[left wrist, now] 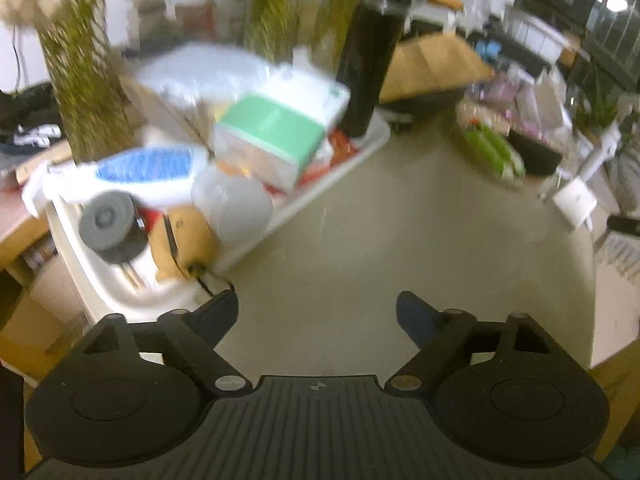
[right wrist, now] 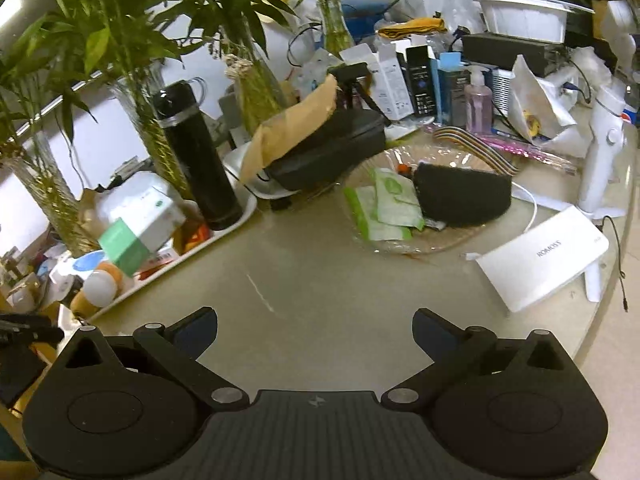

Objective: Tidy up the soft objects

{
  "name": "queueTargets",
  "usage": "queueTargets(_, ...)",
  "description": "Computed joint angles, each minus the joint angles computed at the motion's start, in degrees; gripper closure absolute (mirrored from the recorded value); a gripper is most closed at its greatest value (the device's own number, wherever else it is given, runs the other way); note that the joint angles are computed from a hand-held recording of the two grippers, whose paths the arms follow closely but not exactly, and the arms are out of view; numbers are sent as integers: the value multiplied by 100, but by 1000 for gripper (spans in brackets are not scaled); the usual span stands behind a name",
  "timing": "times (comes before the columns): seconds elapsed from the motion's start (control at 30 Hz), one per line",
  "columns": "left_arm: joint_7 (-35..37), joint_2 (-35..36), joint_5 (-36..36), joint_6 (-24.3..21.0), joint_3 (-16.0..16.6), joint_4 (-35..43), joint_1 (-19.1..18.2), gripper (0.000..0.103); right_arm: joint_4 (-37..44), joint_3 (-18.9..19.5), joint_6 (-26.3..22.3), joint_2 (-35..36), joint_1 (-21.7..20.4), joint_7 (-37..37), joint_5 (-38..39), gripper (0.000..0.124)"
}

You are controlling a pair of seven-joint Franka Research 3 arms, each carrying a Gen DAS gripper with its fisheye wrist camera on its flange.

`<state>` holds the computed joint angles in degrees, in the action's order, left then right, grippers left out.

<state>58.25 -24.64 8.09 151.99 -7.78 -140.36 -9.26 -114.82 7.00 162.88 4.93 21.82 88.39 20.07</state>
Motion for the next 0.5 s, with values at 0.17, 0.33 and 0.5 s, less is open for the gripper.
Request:
queueTargets(0.17,423,208,-510,-440,202,133,-265,34,-12,22,37,12,30,-131,-75,21)
queueTargets(0.33,742,419,-764,-863,186,291,-266,49,42,45,-6,49,44,-370,-72,21)
queueTargets(0.5,966,545,-1039,-1054,183,380,-258,62,56,44,-67,56,35,-482,55,21)
